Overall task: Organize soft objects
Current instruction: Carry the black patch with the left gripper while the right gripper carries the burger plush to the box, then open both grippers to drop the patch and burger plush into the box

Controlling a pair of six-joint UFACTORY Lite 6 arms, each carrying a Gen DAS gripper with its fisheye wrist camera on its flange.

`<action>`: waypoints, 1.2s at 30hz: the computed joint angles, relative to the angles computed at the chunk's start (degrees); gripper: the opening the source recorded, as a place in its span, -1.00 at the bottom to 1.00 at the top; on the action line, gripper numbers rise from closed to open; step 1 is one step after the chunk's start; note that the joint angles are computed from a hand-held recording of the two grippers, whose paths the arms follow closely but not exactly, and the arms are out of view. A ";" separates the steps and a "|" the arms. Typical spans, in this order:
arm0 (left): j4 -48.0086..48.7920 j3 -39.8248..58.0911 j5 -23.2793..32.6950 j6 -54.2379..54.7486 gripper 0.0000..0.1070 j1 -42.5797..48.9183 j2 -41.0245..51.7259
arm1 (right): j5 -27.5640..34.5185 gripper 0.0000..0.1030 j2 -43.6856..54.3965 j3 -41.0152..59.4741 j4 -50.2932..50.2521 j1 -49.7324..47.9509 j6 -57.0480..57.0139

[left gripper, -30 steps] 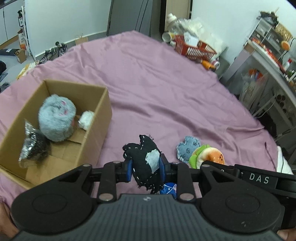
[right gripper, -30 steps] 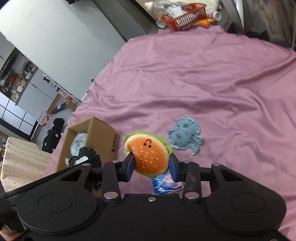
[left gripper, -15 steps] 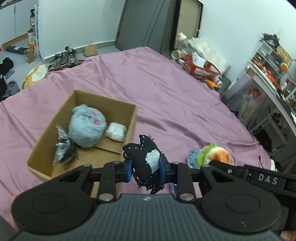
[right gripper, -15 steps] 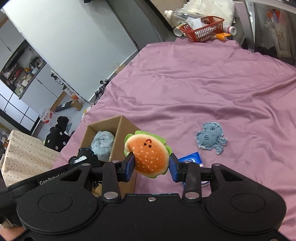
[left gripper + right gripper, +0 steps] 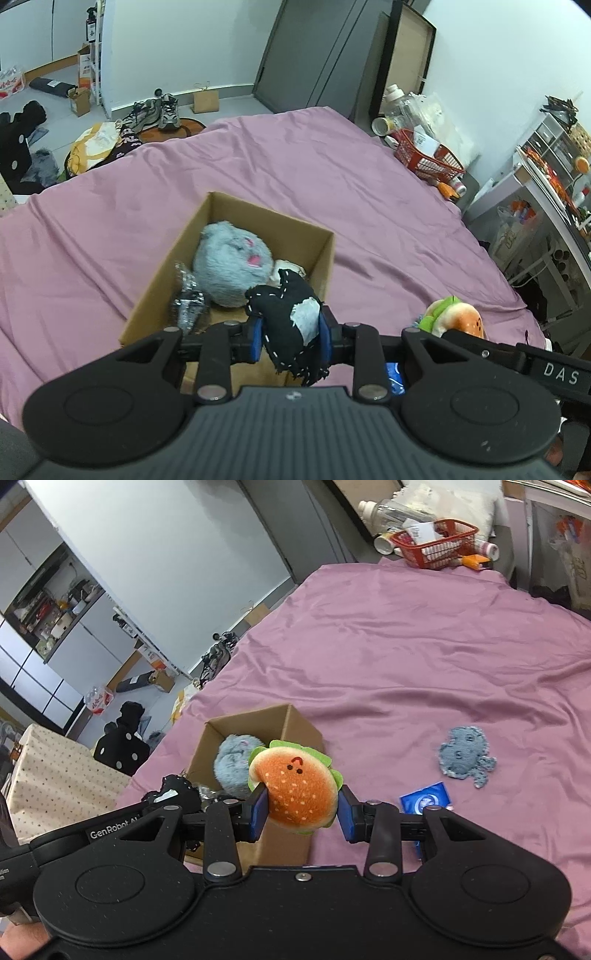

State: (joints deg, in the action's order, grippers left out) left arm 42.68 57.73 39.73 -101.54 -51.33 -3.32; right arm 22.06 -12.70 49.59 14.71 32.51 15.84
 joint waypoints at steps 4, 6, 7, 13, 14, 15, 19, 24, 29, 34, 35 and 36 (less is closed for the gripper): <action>-0.52 -2.63 -0.98 0.87 -0.46 1.67 -2.65 | -0.09 -0.25 2.50 2.79 -5.23 3.60 6.09; -0.80 -4.07 -1.55 1.35 -0.46 2.47 -3.91 | -0.05 -0.25 3.84 4.19 -6.94 5.00 8.13; -0.90 -4.67 -1.77 1.47 -0.44 2.84 -4.36 | -0.06 -0.25 4.71 5.00 -7.70 5.71 9.06; -2.15 -8.78 -4.06 2.67 -0.44 5.46 -7.30 | 0.25 -0.25 8.73 8.41 -10.84 8.81 13.28; -2.34 -9.33 -4.41 2.91 -0.44 5.71 -7.62 | 0.34 -0.25 9.60 9.20 -11.15 9.18 13.69; -2.74 -9.85 -5.16 3.50 -0.43 6.24 -7.71 | 0.34 -0.25 9.84 9.31 -11.12 9.34 13.77; -7.59 -11.31 -8.00 8.78 -0.31 9.10 -8.08 | 0.24 -0.25 11.85 10.66 -12.77 10.87 16.53; -10.15 -13.08 -7.62 11.23 -0.11 10.90 -10.39 | -0.04 -0.24 14.63 12.52 -12.78 12.27 18.03; -10.66 -14.94 -5.88 12.88 -0.10 12.56 -14.84 | 0.13 -0.22 17.15 14.81 -13.48 13.87 19.91; -11.73 -16.07 -4.55 14.64 -0.10 14.24 -18.06 | -0.27 -0.20 18.29 15.80 -13.44 15.31 20.54; -11.60 -16.28 -3.98 14.42 -0.10 14.22 -18.69 | -0.56 -0.14 18.43 15.76 -12.14 15.24 19.24; -11.60 -16.50 -3.59 14.46 -0.09 14.29 -19.14 | -0.77 -0.11 18.43 15.69 -11.37 15.28 18.37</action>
State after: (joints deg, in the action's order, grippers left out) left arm 31.08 41.22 36.14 -87.09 -37.04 -22.46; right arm 21.29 5.73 65.27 3.34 47.79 34.21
